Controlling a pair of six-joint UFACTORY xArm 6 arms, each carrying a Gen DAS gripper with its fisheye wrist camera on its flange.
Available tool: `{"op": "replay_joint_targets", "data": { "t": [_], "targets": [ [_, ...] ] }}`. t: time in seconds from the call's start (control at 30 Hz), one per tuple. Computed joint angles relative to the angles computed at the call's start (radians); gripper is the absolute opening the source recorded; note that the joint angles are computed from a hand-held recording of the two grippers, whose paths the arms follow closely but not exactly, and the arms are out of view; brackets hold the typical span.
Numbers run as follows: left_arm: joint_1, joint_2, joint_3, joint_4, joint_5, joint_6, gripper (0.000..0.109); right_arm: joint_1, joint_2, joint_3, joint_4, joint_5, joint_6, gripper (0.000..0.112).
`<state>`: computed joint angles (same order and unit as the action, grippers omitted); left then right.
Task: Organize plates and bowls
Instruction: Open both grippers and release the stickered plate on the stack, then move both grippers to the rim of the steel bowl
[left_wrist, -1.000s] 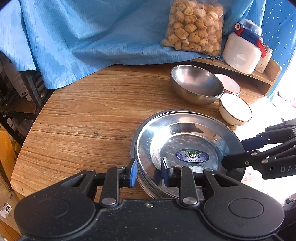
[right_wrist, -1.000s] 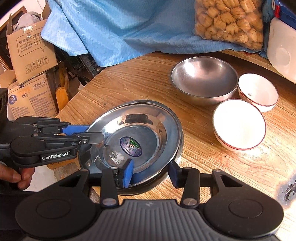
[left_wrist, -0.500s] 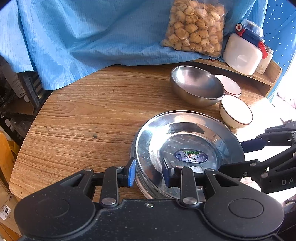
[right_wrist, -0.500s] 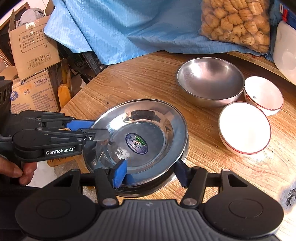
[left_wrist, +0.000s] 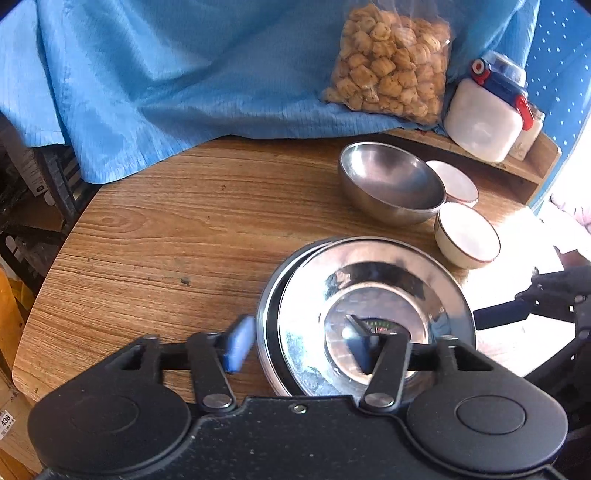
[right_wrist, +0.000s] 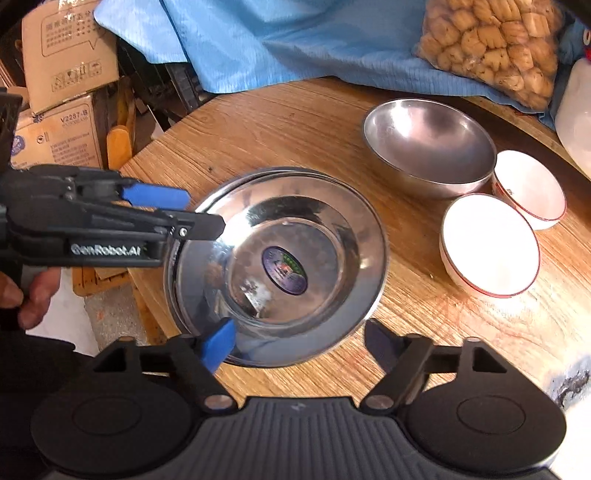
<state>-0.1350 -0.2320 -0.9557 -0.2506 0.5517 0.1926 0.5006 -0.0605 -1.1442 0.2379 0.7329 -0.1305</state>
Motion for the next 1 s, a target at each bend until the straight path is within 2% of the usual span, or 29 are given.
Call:
{"op": "replay_joint_targets", "data": {
  "t": [0.1,0.27,0.47,0.63,0.67,0.83,1.0],
  "targets": [
    [0.001,0.005,-0.004,0.006,-0.015,-0.027,0.086,0.0,0.0,0.001,-0.015,0.007,0.012,0.095],
    [0.006,0.022,-0.02,0.049,-0.027,-0.094,0.1,-0.002,-0.005,0.009,-0.05,-0.007,0.061,0.099],
    [0.012,0.075,-0.073,0.018,-0.029,-0.068,0.102,-0.023,-0.05,0.056,-0.153,-0.084,0.2,0.101],
    [0.001,0.172,-0.184,-0.009,-0.042,-0.033,0.102,-0.082,-0.072,0.073,-0.194,-0.163,0.371,0.103],
    [-0.001,0.194,-0.209,-0.01,-0.046,-0.029,0.102,-0.096,-0.066,0.066,-0.193,-0.166,0.407,0.103],
    [-0.007,0.31,-0.351,-0.135,-0.04,0.081,0.102,-0.162,0.013,-0.065,-0.221,-0.043,0.65,0.103],
    [-0.005,0.442,-0.526,-0.173,0.021,0.081,0.102,-0.191,0.067,-0.135,-0.239,-0.062,0.712,0.103]
  ]
}}
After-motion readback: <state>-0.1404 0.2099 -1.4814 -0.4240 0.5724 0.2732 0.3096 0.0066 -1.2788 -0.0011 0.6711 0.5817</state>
